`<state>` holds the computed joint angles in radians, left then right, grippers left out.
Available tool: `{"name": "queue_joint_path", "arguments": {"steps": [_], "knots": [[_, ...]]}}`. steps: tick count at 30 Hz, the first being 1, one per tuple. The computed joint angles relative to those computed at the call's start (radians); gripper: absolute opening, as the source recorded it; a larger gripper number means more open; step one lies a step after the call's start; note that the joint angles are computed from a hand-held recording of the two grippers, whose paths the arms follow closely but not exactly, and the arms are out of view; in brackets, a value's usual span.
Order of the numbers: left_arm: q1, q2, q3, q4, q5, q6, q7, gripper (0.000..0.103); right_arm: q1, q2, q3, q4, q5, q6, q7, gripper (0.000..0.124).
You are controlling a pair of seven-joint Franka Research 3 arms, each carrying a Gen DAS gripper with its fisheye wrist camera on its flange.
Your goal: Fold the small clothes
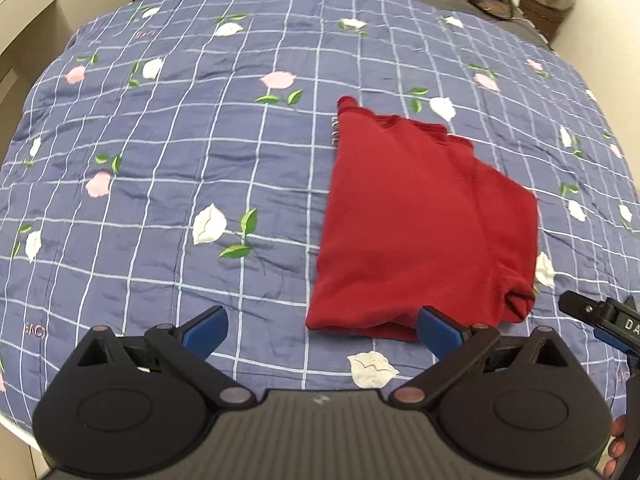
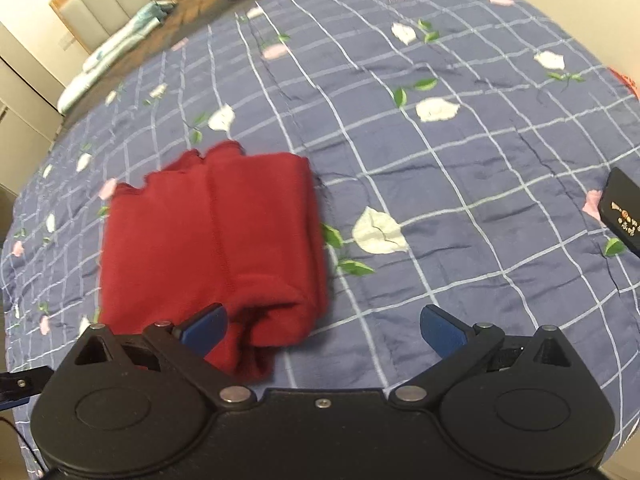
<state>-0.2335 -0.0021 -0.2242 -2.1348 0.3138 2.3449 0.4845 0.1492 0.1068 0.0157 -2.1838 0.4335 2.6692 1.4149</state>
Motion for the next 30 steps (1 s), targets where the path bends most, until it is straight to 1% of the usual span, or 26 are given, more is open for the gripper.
{"name": "queue_joint_path", "arguments": {"steps": [5,8,14,18,21,24,27,30], "knots": [[-0.002,-0.01,-0.002,-0.002,0.015,-0.001,0.018,0.102,0.008,-0.021,0.007,-0.011,0.01,0.02,-0.03,0.102],[0.0,0.006,0.0,0.008,0.023,-0.011,0.024,0.102,0.006,-0.005,0.01,0.003,0.037,0.014,-0.066,0.102],[0.009,0.091,0.013,0.068,0.023,-0.03,0.026,0.102,0.002,0.07,0.009,0.066,0.022,-0.037,-0.097,0.102],[0.023,0.168,0.027,0.109,0.015,0.006,0.059,0.102,-0.011,0.142,0.014,0.135,0.029,-0.09,-0.12,0.103],[0.03,0.22,0.038,0.134,0.011,0.031,0.07,0.102,-0.032,0.202,0.025,0.195,0.063,-0.124,-0.159,0.102],[0.046,0.267,0.043,0.158,-0.021,0.062,0.095,0.102,-0.064,0.263,0.044,0.263,0.134,-0.163,-0.194,0.102],[0.047,0.313,0.053,0.2,-0.023,0.05,0.102,0.102,-0.086,0.314,0.056,0.325,0.195,-0.194,-0.208,0.102],[0.047,0.351,0.056,0.242,-0.021,0.032,0.121,0.102,-0.108,0.361,0.072,0.381,0.253,-0.207,-0.235,0.102]]}}
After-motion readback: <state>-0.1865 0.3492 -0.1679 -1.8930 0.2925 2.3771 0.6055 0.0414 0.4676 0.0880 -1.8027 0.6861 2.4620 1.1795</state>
